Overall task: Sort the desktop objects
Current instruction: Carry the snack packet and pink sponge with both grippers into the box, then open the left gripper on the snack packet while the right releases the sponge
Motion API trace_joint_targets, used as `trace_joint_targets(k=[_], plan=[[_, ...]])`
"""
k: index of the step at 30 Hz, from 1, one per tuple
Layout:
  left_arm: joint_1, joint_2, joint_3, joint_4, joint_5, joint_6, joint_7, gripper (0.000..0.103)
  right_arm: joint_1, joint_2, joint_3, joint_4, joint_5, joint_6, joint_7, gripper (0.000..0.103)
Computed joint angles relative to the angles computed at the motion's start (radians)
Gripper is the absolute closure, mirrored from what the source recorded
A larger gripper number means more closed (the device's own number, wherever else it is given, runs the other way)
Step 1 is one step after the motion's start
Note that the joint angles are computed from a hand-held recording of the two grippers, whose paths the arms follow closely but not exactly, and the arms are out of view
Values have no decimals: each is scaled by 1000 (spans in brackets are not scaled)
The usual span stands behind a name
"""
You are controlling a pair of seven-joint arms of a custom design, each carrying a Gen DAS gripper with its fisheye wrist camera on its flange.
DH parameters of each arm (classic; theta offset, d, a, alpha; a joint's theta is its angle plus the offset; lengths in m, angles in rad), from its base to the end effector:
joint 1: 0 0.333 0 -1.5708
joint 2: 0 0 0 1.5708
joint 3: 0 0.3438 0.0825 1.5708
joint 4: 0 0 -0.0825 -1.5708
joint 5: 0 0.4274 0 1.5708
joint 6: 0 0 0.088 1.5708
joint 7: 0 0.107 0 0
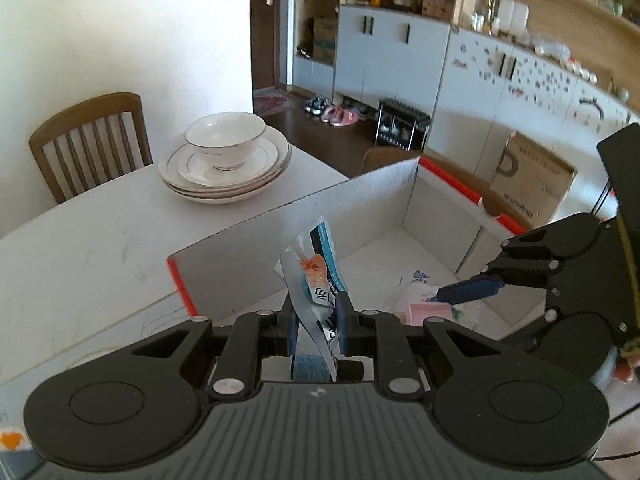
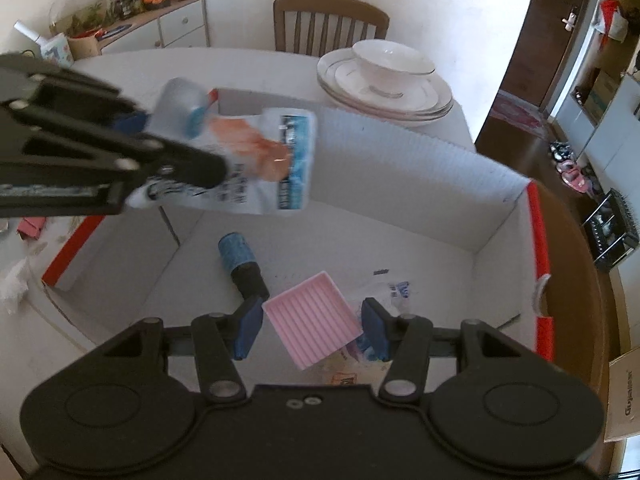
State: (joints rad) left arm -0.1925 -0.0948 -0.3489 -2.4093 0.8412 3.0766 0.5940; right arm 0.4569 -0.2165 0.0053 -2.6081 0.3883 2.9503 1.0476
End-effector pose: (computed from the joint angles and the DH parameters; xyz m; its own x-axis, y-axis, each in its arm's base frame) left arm 0.4306 -0.3314 0.4129 -0.3974 -0.9172 0.0294 -0.6595 0.2632 -0.7041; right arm 0.4463 0.1944 0.3826 0.5807 -0.8139 0.0175 -0.6770 -0.4948 -0.5448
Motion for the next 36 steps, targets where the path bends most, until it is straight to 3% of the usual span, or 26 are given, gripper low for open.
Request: trace_joint_targets(k=[15, 29, 36], plan=[[-122, 132, 80, 93, -382, -131, 402, 85, -26, 70, 35, 43, -21, -19, -22, 49], [-145, 152, 93, 116, -520, -184, 517, 85, -55, 66, 59, 49, -108, -47, 58, 48], [-149, 144, 99, 112, -488, -181, 488, 83, -49, 42, 48, 36, -94, -65, 65, 42]])
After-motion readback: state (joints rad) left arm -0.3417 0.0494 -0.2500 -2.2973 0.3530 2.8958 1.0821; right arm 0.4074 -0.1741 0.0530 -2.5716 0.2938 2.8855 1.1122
